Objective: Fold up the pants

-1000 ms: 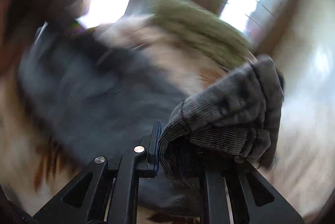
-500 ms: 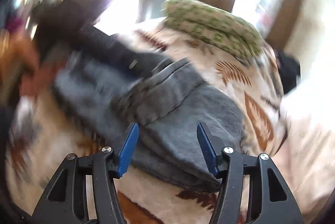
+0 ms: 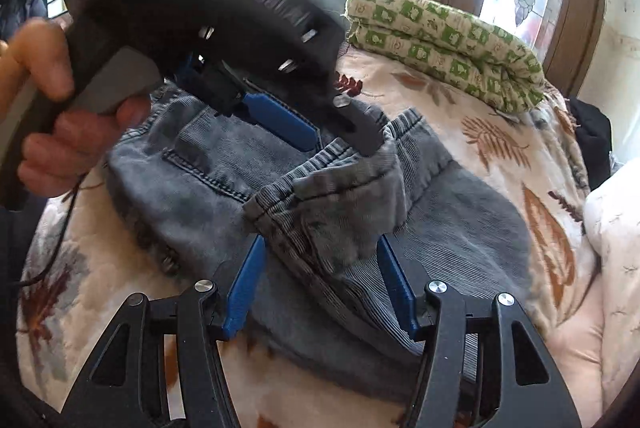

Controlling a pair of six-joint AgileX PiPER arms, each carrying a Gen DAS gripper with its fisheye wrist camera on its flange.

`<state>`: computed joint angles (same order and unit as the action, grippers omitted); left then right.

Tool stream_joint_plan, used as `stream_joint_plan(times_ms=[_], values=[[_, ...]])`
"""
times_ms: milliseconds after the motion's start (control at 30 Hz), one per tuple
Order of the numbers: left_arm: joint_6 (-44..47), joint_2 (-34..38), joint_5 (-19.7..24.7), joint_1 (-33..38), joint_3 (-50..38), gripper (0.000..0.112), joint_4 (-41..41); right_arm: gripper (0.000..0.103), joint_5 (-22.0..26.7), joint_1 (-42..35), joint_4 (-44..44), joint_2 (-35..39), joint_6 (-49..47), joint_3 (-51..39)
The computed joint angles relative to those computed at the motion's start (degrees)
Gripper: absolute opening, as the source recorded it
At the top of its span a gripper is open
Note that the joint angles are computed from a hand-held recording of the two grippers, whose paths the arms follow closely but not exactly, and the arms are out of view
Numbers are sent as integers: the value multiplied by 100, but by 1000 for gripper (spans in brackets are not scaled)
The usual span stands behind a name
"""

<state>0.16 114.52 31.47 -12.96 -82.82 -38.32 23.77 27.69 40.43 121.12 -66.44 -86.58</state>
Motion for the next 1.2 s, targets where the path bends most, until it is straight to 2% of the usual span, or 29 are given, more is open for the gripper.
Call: stream_joint_plan(times_ms=[100,200,367,433,467,500,533,567,633,667,733,833,933,1033,1100,1167,1200], values=[[-798,439,300,-30,-673,71,810,57,-395,130,-124,155,198,27],[-1418,803,596,-19,-1270,71,1394,61,-347,79,43,184,362,-28],[-1581,1095,905,19,-1787,71,1605,62,-531,92,940,58,-547,239],[-1675,1206,969,33,-1907,71,1631,61,-653,178,662,136,-342,195],[-1734,1258,991,29,-1958,71,1674,52,-598,190,355,209,-54,87],[-1790,1293,991,11,-1979,70,1749,37,-576,215,-91,257,405,1],[-1901,1315,990,-33,-2006,66,1927,30,-659,252,-309,216,642,79],[-2155,1319,1008,-112,-2048,53,2284,21,-560,210,-374,234,773,18],[-2444,1252,1016,-228,-2028,35,2746,17,-281,83,-234,251,740,-110],[-2478,1132,918,-226,-1875,23,2749,15,-183,31,-188,211,732,-125],[-2534,792,690,-198,-1480,8,2690,15,-51,-61,56,-11,521,-15],[-2254,177,211,-133,-723,8,2311,15,148,-175,498,-384,27,249],[-1919,-233,-136,-115,-37,8,1834,15,313,-243,586,-591,-241,511],[-2319,-216,-275,-215,348,8,2173,15,251,-148,-159,-386,89,605],[-2002,-164,-393,-132,602,8,1643,20,200,-105,-391,-184,155,598],[-1530,-331,-725,-81,946,9,1031,24,211,-134,-278,-215,117,585],[-1555,-413,-819,-91,998,10,1068,31,413,-178,-266,-250,204,480]])
